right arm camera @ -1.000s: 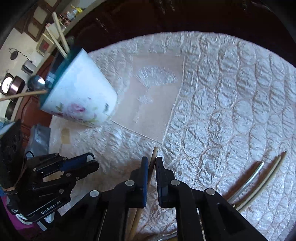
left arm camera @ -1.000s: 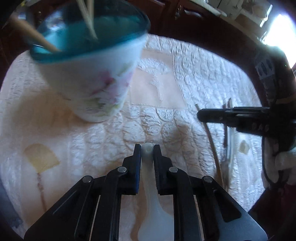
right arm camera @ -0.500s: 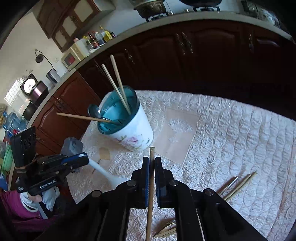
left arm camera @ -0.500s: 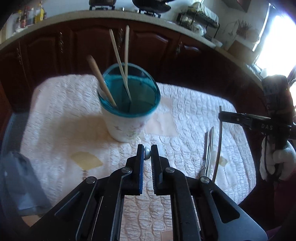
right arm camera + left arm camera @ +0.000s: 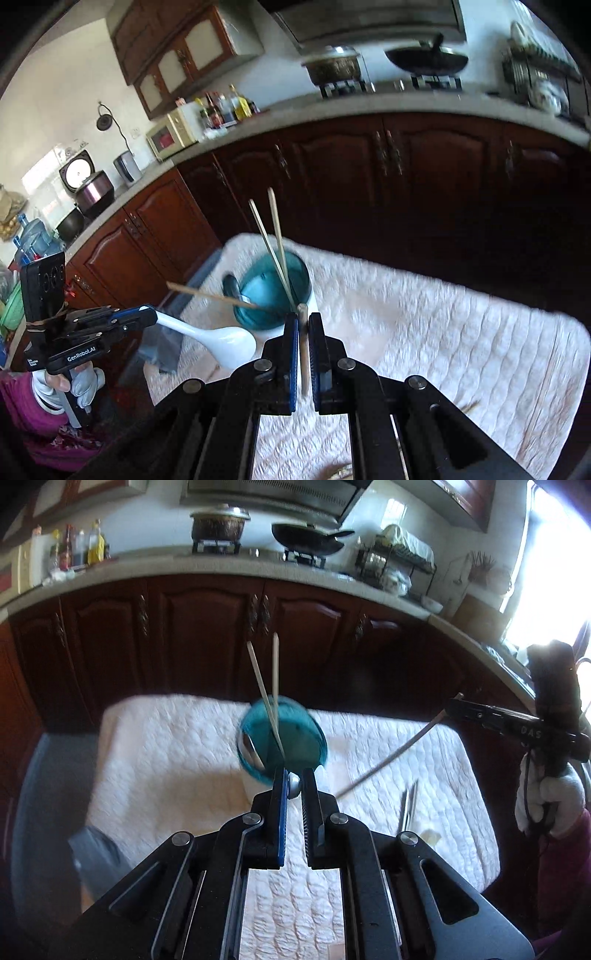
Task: Organize utensils
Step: 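Carry the white spoon to the cup with the left tool while the right lowers its chopstick in, then lower the white spoon into the cup and open the left tool while the right tool opens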
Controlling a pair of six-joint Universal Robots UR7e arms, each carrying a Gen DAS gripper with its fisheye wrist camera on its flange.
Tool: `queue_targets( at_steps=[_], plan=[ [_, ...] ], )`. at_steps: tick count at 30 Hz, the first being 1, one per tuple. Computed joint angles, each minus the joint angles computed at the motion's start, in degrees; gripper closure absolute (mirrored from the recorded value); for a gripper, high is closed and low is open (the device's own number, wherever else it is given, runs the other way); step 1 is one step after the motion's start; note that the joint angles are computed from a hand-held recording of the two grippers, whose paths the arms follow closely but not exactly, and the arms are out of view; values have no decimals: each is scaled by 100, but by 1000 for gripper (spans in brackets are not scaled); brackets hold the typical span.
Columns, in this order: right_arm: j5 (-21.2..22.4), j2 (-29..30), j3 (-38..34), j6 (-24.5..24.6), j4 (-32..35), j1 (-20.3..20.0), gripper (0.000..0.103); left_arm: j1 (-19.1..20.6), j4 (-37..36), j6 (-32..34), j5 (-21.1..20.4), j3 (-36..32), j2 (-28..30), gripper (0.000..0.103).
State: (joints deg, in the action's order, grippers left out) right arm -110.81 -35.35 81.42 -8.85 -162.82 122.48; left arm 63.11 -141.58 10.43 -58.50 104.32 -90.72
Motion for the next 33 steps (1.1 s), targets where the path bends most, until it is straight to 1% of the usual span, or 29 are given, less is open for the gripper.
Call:
queue_targets(
  at_steps=[5,8,14,17,25,33],
  plan=[
    [-67,120,-526,-333,131,184,98,-85,-210,244,293,-285,160,97],
    [-151,204,-823,-494,222,270,98,-58,-330,433,537,-533,417,97],
    [-200,449,-1422,-763,430,386,98,66,-106,524,768,-1012,919,97],
    [-171,551,-1652,-824,500,404,98,118,-43,629,966,-1185,1161,97],
    [-92,1024,-2488,-893,811,364,98,244,350,715,1190,-1561,1587,97],
    [-181,1656,-3367,-866,1198,244,98,362,610,689,1249,-1731,1811,97]
  ],
)
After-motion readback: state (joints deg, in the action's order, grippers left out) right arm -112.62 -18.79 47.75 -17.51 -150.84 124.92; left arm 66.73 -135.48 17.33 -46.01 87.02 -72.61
